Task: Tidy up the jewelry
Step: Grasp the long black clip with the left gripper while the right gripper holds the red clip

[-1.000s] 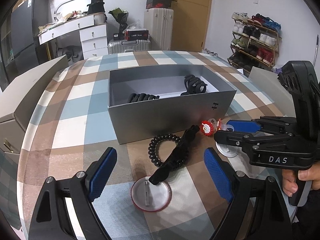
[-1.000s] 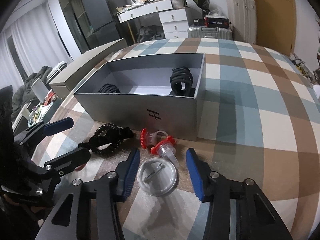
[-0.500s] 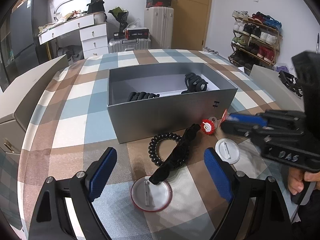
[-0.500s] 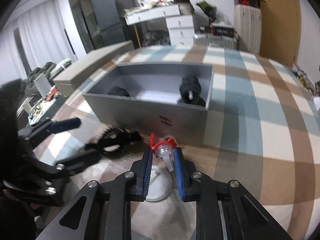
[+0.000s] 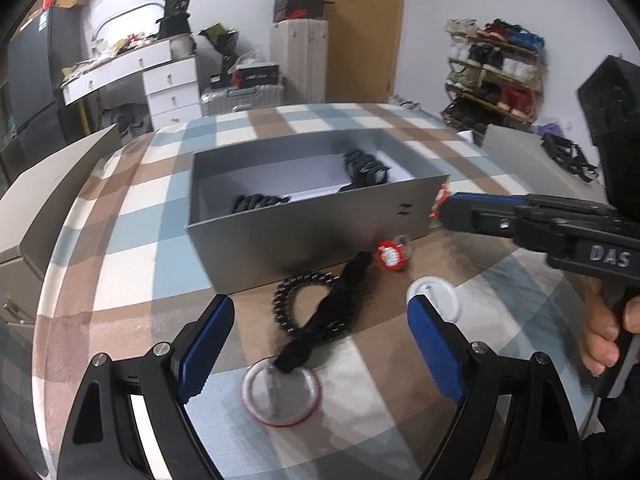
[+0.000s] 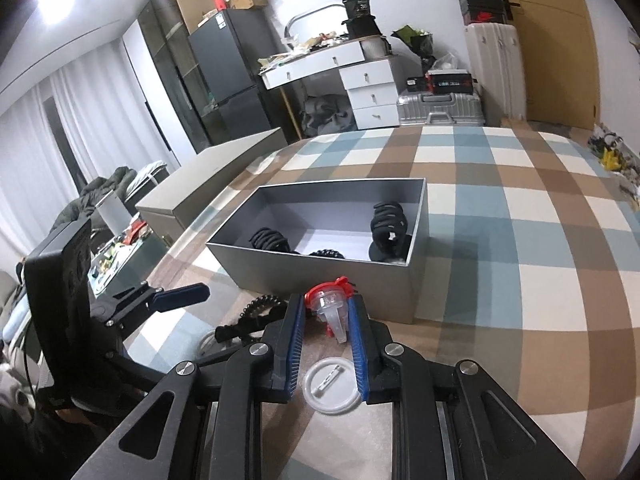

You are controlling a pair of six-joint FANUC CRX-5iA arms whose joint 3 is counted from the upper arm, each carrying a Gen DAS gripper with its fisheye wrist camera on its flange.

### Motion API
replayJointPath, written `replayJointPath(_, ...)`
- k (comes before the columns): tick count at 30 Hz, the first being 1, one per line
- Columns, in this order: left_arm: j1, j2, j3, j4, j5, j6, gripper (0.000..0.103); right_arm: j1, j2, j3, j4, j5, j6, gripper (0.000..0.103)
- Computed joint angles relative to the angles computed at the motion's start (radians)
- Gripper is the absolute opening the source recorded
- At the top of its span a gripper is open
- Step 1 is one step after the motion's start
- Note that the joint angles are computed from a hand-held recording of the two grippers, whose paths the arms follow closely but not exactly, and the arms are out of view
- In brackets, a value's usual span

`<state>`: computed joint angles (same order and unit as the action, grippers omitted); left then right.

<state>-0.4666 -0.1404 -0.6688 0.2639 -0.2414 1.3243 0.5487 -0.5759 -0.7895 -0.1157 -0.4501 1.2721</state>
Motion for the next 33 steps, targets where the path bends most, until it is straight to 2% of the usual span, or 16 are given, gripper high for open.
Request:
replayJointPath(2,-0.007,0.004,0.007,-0.009,0.004,-0.010,0.073,0.002,-0.004,-0.004,0.005,-0.001,-0.004,0.021)
replayJointPath(9,-0.018,0.044,0.078,-0.119,-0.064,0.048,0.045,-0.004,-0.003,-0.003,-0.003,0.000,0.008,0.021)
replayJointPath(11,-0.019,0.052,0.092,-0.137,-0.085,0.063,0.026,-0.006,-0.005,-0.003,-0.008,-0.001,0.011,0.021)
replayJointPath(15,-0.025,0.056,0.114,-0.190,-0.110,0.105,0.015,-0.013,0.001,0.005,-0.025,-0.010,0.026,0.021)
replayJointPath(18,-0.031,0.052,0.120,-0.228,-0.115,0.123,0.013,-0.020,0.000,0.009,-0.041,-0.012,0.042,0.021)
replayJointPath(19,-0.032,0.047,0.114,-0.220,-0.111,0.108,0.008,-0.020,0.000,0.009,-0.042,-0.012,0.042,0.021)
replayJointPath(22,-0.031,0.037,0.097,-0.192,-0.097,0.074,0.008,-0.020,-0.002,0.007,-0.037,-0.011,0.036,0.021)
replayJointPath(33,-0.013,-0.007,0.014,0.022,-0.019,-0.105,0.008,-0.025,-0.018,0.008,-0.056,-0.007,0.047,0.021)
